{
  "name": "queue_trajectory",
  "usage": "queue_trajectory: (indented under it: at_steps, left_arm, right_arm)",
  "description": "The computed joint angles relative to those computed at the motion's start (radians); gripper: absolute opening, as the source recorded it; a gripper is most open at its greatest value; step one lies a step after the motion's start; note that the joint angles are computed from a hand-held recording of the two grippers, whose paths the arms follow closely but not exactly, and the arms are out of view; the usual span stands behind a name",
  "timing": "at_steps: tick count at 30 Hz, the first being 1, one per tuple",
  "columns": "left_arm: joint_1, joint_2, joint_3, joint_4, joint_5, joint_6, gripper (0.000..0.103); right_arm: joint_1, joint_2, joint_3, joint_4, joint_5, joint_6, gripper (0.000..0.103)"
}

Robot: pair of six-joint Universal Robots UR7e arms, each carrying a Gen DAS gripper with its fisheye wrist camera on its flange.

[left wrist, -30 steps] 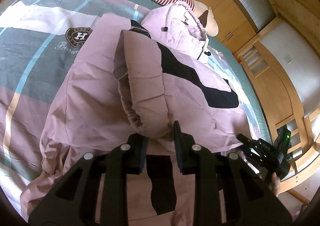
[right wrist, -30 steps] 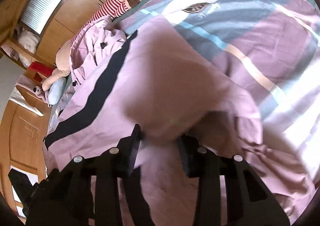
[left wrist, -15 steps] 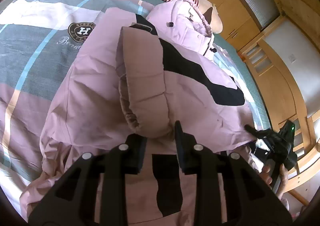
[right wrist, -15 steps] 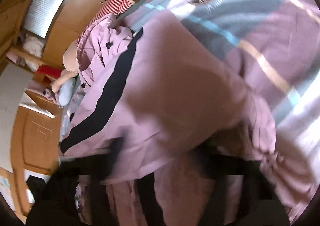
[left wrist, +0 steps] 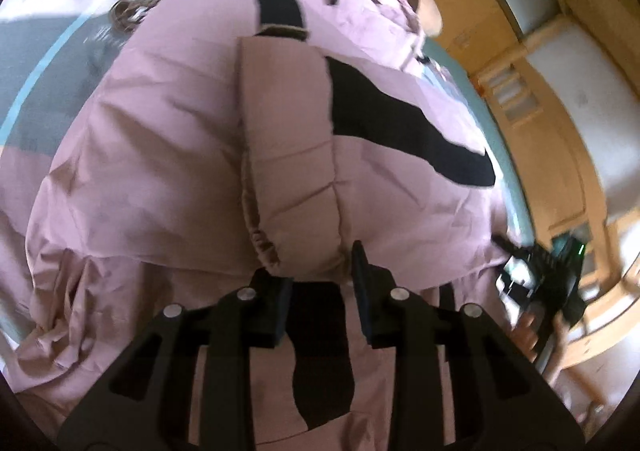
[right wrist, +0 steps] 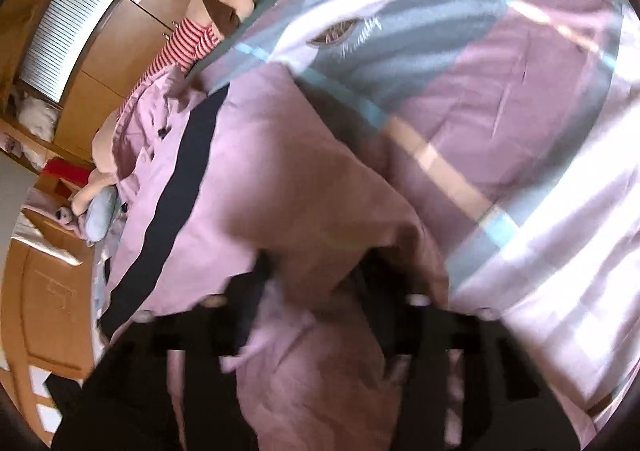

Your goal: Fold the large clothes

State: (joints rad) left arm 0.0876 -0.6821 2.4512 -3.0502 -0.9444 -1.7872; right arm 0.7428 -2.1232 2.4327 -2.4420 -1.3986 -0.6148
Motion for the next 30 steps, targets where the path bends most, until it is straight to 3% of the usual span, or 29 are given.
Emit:
queue_trajectory:
  at_steps: [3,5,6,9,10,11,13,15,19,21,24,28,30]
  left_arm:
    - [0.0,0.004,0.03,-0.059,0.0,-0.027,0.031]
    - [0.0,0.009,0.034,-0.071,0.001,-0.031,0.031]
    - [0.001,0.008,0.028,-0.055,0.0,-0.027,0.031]
    - [-0.003,0.002,0.005,0.011,0.0,-0.026,0.032]
    - [-0.004,0.001,0.0,0.027,0.0,-0.028,0.032]
    - [-0.005,0.0,-0.003,0.033,0.0,-0.029,0.032]
    - [-0.007,-0.001,-0.001,0.037,0.0,-0.031,0.032]
    - [-0.005,-0.001,0.002,0.029,0.0,-0.033,0.032]
    - [-0.004,-0.003,0.002,0.038,-0.001,-0.047,0.033]
    - [-0.001,-0.004,0.001,0.038,-0.002,-0.046,0.033]
    - [0.001,-0.004,-0.002,0.042,-0.004,-0.046,0.033]
    - [-0.001,-0.007,-0.01,0.066,-0.001,-0.055,0.035]
    - [-0.015,-0.025,-0.029,0.152,0.014,-0.084,0.038]
  right_arm:
    - [-0.012,-0.079,0.004,0.07,-0.016,-0.027,0.056]
    - [0.011,-0.183,0.059,-0.001,-0.088,-0.053,0.056]
    - [0.002,-0.237,0.087,-0.045,-0.083,-0.075,0.056]
    - [-0.074,-0.411,0.185,-0.199,0.051,-0.169,0.056]
    - [-0.054,-0.411,0.206,-0.269,0.067,-0.197,0.056]
    - [-0.002,-0.368,0.209,-0.32,0.04,-0.218,0.056]
    - [0.147,-0.222,0.172,-0.343,-0.107,-0.222,0.056]
    - [0.211,-0.131,0.148,-0.349,-0.185,-0.206,0.056]
    - [0.25,0.071,0.166,-0.552,-0.309,-0.215,0.056]
    - [0.224,0.124,0.183,-0.61,-0.307,-0.245,0.057]
    - [0.165,0.155,0.216,-0.698,-0.233,-0.313,0.059]
    - [0.111,0.127,0.231,-0.691,-0.161,-0.349,0.06]
    - [0.104,0.12,0.236,-0.689,-0.145,-0.351,0.061]
